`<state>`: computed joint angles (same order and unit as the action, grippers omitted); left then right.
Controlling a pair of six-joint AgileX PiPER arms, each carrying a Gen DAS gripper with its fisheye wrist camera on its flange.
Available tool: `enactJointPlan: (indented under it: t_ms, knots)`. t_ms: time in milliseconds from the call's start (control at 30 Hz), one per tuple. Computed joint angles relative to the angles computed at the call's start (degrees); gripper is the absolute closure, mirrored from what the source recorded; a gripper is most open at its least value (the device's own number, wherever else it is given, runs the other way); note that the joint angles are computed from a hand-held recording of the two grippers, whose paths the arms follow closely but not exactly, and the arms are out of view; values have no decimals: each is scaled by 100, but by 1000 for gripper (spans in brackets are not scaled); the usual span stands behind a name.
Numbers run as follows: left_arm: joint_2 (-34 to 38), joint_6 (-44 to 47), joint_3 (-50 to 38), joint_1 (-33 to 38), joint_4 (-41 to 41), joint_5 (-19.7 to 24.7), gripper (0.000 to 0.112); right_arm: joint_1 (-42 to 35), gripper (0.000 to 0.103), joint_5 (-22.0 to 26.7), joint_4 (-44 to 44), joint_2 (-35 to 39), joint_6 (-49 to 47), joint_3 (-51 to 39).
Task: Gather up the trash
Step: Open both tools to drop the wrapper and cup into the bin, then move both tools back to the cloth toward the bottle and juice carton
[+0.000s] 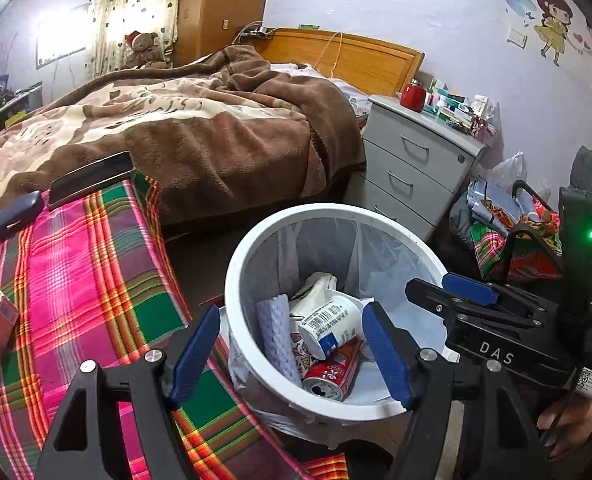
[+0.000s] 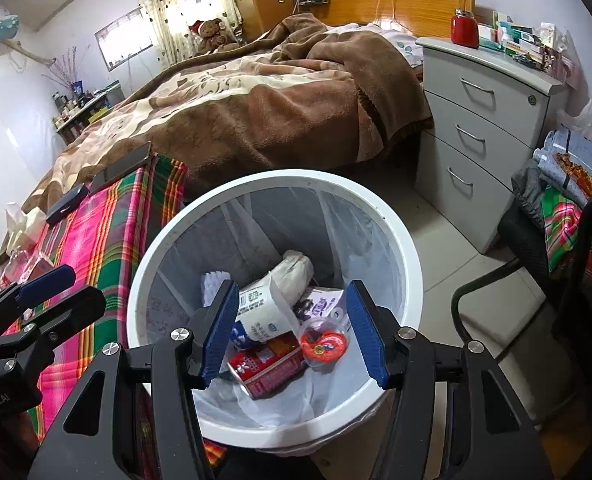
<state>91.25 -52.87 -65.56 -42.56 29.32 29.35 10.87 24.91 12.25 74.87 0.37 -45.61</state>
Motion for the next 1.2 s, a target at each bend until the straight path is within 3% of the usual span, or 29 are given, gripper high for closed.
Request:
enactJointPlan:
  t_ms: [867, 1200]
  knots:
    - [-1812, -1132, 1426, 184, 907, 394, 39, 1376, 46, -261, -1650, -310, 2123, -50]
    - [-2706, -996, 2074, 731, 842, 550, 39, 2175, 46, -367, -2350, -23, 2964, -341]
